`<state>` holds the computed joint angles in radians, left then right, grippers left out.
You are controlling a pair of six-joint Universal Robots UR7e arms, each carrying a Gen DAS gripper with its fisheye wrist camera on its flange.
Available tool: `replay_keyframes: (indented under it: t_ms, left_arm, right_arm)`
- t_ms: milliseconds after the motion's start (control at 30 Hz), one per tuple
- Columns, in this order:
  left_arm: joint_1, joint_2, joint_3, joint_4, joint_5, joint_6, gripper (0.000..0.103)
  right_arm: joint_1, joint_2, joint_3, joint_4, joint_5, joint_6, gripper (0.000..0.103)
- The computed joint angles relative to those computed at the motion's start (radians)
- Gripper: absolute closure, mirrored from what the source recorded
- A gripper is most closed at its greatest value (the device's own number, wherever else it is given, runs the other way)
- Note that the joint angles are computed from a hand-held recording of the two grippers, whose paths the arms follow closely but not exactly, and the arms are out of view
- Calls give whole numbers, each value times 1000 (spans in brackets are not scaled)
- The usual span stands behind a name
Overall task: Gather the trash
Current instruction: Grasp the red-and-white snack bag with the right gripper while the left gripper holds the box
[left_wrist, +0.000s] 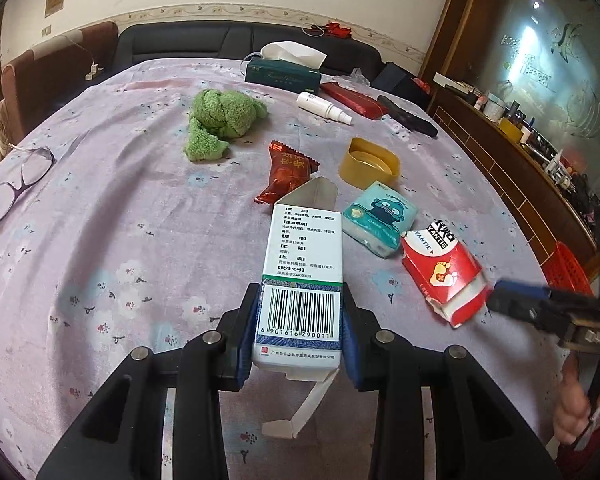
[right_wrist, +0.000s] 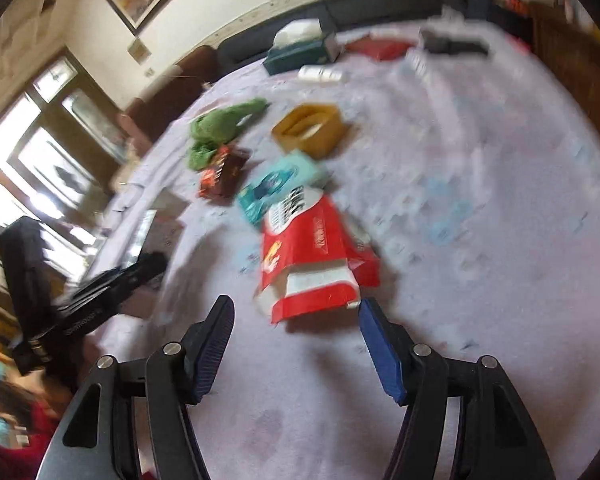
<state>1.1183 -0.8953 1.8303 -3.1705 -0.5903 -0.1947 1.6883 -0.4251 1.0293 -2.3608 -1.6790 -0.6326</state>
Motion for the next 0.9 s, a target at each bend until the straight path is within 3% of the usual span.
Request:
replay_keyframes:
  t_ms: [33,167,333,467,567,600,633,700,767,900]
  left_arm:
    - [-1,-2,3,-1,0,2,69]
    - [-2,-6,14,-19,-6,15,69]
    - [-2,-8,19,-27,-18,17,68]
    - [-6,-9,24,-24,-20,19,68]
    - [-8,-4,21,-23,-14,26,68]
    - [-9,-2,20,-24,-14,27,68]
    - [-9,1,19,-24,-14,28,68]
    - [-11,7,15,-26,-14,31,69]
    - [-15,17,12,-44,-5,41,68]
    - [-27,42,9,-93,27,70,68]
  right_arm:
    - [15,3,14,-66,-54,-32,33]
    - [29,17,8,-126,-115,-112,27]
    - [29,63,-78,-46,-59,-119,14]
    - [43,126,-156,-23,-108,-126,14]
    - [53,138,-145,-50,-151,-139,14]
    - [56,140,-133,-68,-172,-144,17]
    - [60,142,-122,-84,-194,-146,28]
    - [63,132,-73,-161,-214,-175,33]
    - [65,114,-25,-220,-214,-192,48]
    - [59,71,68,-299,-188,-166,61]
